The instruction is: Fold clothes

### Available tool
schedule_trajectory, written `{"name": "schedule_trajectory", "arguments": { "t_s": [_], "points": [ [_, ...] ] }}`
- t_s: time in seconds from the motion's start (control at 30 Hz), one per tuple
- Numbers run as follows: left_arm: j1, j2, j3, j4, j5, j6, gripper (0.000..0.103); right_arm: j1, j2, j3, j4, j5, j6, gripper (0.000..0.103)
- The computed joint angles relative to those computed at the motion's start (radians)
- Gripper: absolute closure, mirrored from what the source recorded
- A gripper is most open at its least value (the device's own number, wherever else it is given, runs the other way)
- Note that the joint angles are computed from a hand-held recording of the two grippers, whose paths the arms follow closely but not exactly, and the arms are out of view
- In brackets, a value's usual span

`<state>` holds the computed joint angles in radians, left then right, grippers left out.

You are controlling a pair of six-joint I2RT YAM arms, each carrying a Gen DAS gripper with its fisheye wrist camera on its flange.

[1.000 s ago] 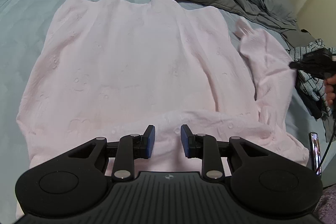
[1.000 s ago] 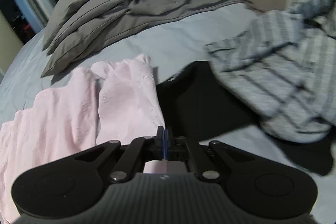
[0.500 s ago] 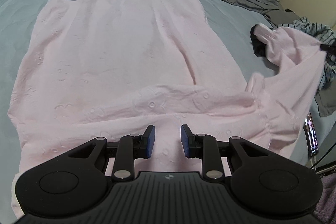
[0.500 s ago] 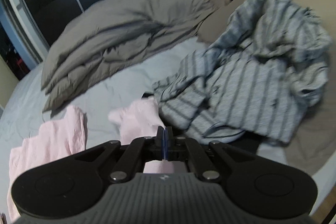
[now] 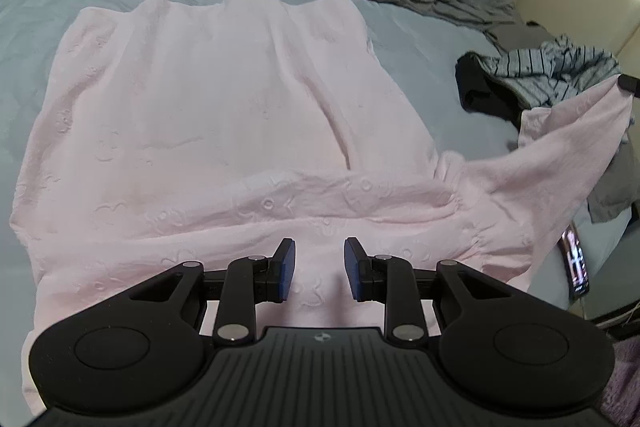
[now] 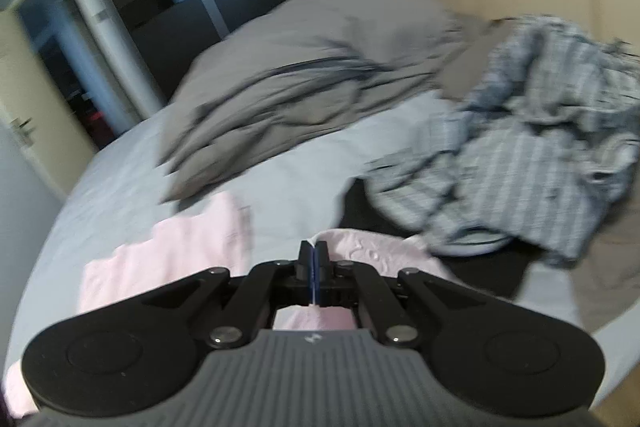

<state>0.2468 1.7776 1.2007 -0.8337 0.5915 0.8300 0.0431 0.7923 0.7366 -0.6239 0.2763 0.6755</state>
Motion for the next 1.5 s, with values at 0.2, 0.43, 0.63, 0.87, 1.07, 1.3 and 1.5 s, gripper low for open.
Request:
{"name": "schedule_trajectory", "arguments": {
  "t_s": [0.2,0.43,0.63,0.87,1.07,1.3,1.5],
  "points": [
    [0.038,0.007,0.045,-0.031,0.031,0.0,0.078,0.449,0.154,0.071,0.059,0.198,0.084,0.102],
    [0.09,0.057,0.104,-0.051,0.021,-0.003,0.078,0.681,0.431,0.094,0.202,0.102,0.102,0.099],
    [0.127,0.09,0.139,-0.074,0.022,0.025,0.078,0.704,0.58,0.103,0.225,-0.062,0.074,0.094],
    [0.141,0.113,0.163,-0.094,0.014,0.048,0.078,0.673,0.475,0.081,0.232,0.019,0.037,0.046],
    [0.152,0.127,0.182,-0.105,0.012,0.052,0.078,0.546,0.5,0.116,0.219,0.056,-0.013,0.046],
    [0.156,0.139,0.194,-0.131,0.021,0.075,0.078,0.389,0.654,0.102,0.354,-0.104,0.014,0.048],
    [0.146,0.135,0.192,-0.139,0.027,0.078,0.078,0.402,0.655,0.071,0.324,-0.208,0.006,0.098]
  ]
}}
